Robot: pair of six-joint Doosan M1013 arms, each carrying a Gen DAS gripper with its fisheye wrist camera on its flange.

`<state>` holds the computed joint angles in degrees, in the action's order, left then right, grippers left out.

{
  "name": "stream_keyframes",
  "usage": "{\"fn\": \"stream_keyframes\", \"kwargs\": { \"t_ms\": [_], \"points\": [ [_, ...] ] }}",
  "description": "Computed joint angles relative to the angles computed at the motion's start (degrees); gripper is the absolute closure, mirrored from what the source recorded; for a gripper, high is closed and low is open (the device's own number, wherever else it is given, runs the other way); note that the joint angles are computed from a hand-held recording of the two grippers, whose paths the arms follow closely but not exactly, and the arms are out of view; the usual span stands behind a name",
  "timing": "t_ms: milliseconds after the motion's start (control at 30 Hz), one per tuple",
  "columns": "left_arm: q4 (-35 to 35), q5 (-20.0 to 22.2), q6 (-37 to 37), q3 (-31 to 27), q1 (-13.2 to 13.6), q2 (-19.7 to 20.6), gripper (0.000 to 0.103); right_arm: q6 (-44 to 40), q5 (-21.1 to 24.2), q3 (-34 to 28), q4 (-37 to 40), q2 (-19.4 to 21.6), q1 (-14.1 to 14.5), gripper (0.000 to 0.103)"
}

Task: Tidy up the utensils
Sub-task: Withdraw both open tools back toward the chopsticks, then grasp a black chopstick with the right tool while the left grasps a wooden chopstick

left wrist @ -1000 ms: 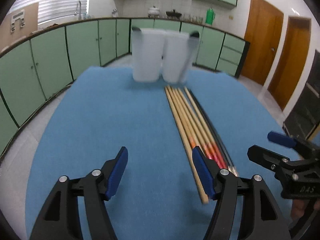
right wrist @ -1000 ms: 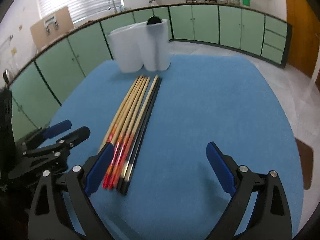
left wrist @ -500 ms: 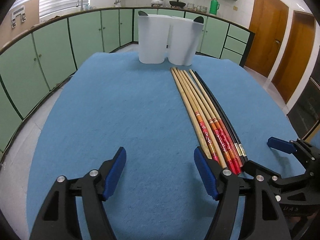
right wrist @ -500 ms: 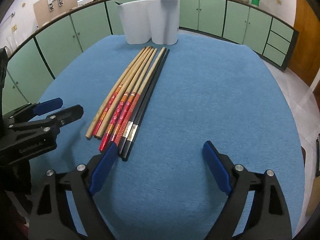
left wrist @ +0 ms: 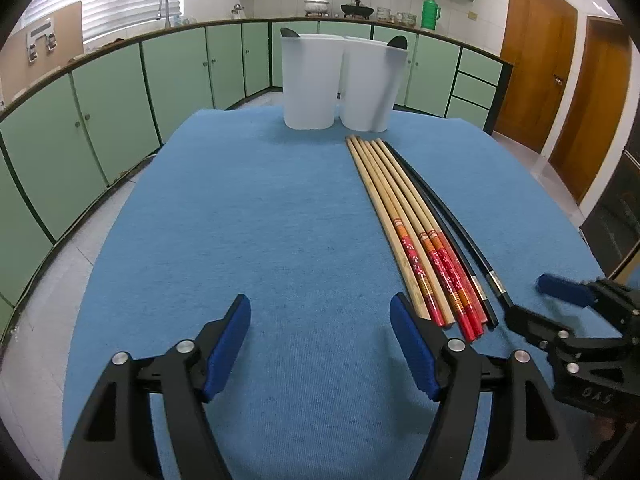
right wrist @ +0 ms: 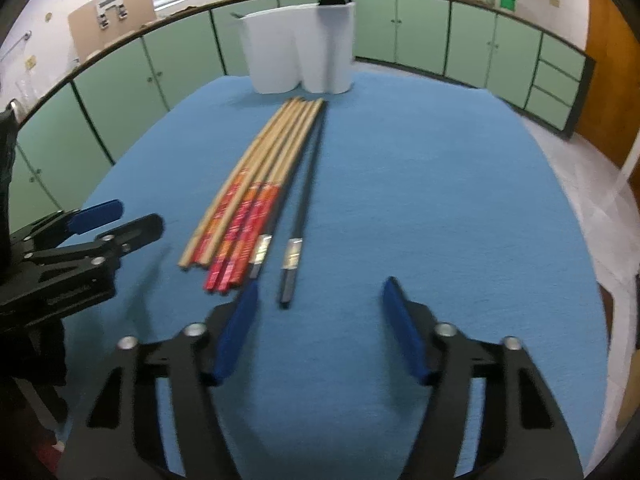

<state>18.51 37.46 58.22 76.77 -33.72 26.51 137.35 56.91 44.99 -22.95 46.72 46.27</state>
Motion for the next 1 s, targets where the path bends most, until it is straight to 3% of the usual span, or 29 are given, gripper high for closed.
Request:
{"fn": "stream_keyframes", "kwargs": {
  "t_ms": [67, 300, 433, 767, 933, 1000],
  "points": [
    [0.07, -0.14, -0.21, 0.17, 0.00, -0.12, 0.032, -0.09, -0.01, -0.49, -0.86, 0.35, 0.35, 0.049],
    [0.87, -0.46, -1.19, 0.41, -0.17, -0.15, 0.032, -1.72, -1.92, -0.69, 0.02, 0.49, 0.49, 0.078],
    [1.43, -0.12, -1.08, 0.21, -0.33, 0.03, 0.032, 0.13, -4.34, 1.91, 2.26, -1.02, -0.09, 0.078],
    [3.54, -0.20, -1.95, 0.43, -0.81, -0.04, 0.030, -0.91, -1.81, 0.51, -0.23, -0.12, 0.50, 0.078],
    [3.63, -0.22, -1.87, 0.41, -1.01, -0.03, 0.030, -0.33, -1.40, 0.20, -0.69, 0.10, 0.41, 0.096],
    [3.44, -0.44, -1.52, 0.47, -1.17, -0.07, 0.030, 0.30, -2.37, 1.03, -0.03, -0.33, 0.18, 0.096]
  ]
}}
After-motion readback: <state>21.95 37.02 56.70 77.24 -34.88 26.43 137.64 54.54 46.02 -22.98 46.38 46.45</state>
